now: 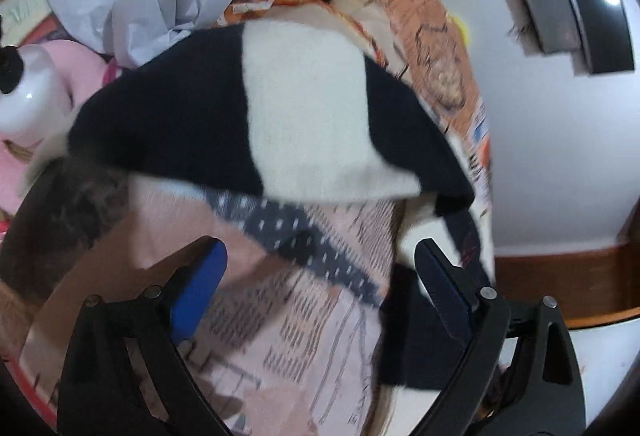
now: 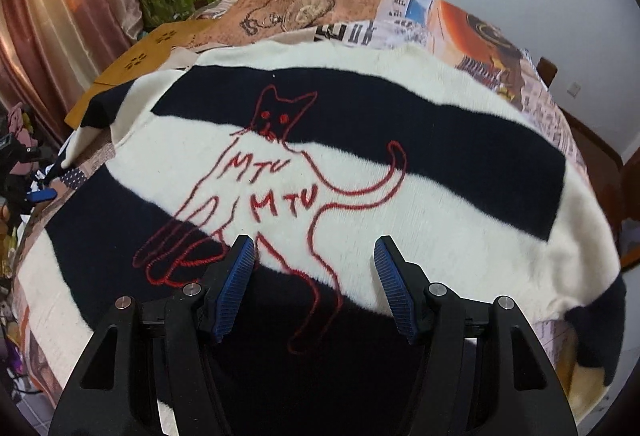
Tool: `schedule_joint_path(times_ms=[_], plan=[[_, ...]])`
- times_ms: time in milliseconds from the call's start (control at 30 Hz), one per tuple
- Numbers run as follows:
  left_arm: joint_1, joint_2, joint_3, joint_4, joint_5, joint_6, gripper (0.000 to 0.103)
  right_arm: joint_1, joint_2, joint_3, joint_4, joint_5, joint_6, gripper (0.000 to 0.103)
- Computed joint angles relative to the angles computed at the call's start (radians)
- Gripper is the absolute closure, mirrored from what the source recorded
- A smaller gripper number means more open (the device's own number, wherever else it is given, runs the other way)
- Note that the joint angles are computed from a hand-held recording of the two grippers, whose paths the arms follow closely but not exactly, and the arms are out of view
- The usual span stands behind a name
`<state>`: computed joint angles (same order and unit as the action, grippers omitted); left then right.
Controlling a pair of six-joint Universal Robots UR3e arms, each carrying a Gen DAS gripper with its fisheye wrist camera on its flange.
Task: Fold small clothes
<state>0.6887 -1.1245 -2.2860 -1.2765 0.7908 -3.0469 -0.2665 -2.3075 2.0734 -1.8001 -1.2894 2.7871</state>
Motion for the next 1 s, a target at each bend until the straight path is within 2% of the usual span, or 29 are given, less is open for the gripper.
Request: schedule_joint_path(times_ms=[100,167,233,267,300,333,367,400,433,700,867,1000], plan=[[0.008,-0.065,-0.033,0.139,-0.042,-0.077,0.009,-0.004,0.002,0.007,0.004,0.008,0.003,0.045],[0.018,-0.104,-0.043,0.219,-0.048,-0.125,0.014,-0.010,-0.004,0.017,0.008,0.015,0.000,0.044],[-0.007,-0.159,-0.035,0.344,-0.017,-0.220,0.027,-0.028,-0.011,0.023,0.021,0.029,-0.010,0.045],[-0.027,-0.189,-0.021,0.400,0.011,-0.262,0.030,-0.041,-0.021,0.027,0.032,0.040,-0.017,0.045],[-0.056,-0.219,0.004,0.447,0.054,-0.301,0.040,-0.054,-0.024,0.026,0.041,0.050,-0.023,0.045],[-0.084,-0.236,0.032,0.469,0.105,-0.326,0.057,-0.068,-0.033,0.027,0.055,0.060,-0.032,0.045],[-0.113,-0.263,0.073,0.480,0.173,-0.341,0.068,-0.076,-0.039,0.026,0.064,0.068,-0.034,0.045],[-0.173,-0.300,0.135,0.491,0.281,-0.374,0.088,-0.084,-0.041,0.023,0.070,0.074,-0.038,0.045],[-0.192,-0.317,0.159,0.497,0.329,-0.375,0.091,-0.094,-0.047,0.021,0.079,0.081,-0.043,0.045],[-0.350,-0.306,0.378,0.474,0.491,-0.375,0.095,-0.267,-0.151,-0.020,0.238,0.189,-0.164,0.045],[-0.571,-0.395,0.695,0.444,0.574,-0.369,0.095,-0.403,-0.206,-0.061,0.368,0.256,-0.268,0.045],[-0.784,-0.551,1.000,0.398,0.616,-0.349,0.095,-0.598,-0.283,-0.131,0.612,0.348,-0.453,0.045]])
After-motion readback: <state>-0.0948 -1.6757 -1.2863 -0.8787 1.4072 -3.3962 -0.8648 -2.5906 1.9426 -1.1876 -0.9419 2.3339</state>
